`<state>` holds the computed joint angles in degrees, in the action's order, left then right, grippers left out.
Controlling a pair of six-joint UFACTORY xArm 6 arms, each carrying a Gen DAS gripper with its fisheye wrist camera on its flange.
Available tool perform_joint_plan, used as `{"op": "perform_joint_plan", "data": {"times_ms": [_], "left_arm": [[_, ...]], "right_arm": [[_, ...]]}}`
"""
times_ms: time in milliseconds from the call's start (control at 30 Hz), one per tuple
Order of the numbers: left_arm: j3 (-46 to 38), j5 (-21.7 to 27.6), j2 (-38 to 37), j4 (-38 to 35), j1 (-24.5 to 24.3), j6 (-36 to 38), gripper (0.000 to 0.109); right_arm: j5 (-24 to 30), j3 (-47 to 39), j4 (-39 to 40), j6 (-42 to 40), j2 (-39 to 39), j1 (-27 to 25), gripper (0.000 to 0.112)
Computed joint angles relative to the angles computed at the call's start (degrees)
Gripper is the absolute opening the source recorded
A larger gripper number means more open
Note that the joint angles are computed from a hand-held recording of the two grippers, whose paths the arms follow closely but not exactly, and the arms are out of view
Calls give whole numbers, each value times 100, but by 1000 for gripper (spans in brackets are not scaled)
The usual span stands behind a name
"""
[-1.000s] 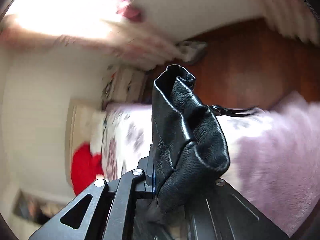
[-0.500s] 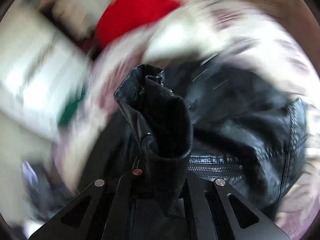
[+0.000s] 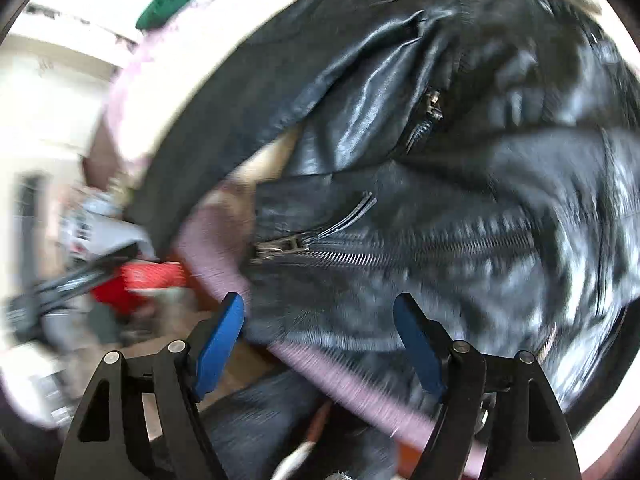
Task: Fold large clothes
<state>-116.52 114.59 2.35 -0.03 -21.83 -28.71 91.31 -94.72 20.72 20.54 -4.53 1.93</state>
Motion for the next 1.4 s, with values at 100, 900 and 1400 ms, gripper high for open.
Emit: {"op": "perform_joint_plan", "data": {"times_ms": [100,900,1400], "left_arm": [[711,-488,-314,-599,467,-372,103],[923,-731,-277,-512,371,-576,103],[4517,-3765,-2186,-3070,1574,-2422,80]], "right_arm": [[-259,520,99,1037,-564,-542,79],[10,530,-2710,2360,-65,-1860,7],[-441,2774,-1857,5252,-3114,933,55]]}}
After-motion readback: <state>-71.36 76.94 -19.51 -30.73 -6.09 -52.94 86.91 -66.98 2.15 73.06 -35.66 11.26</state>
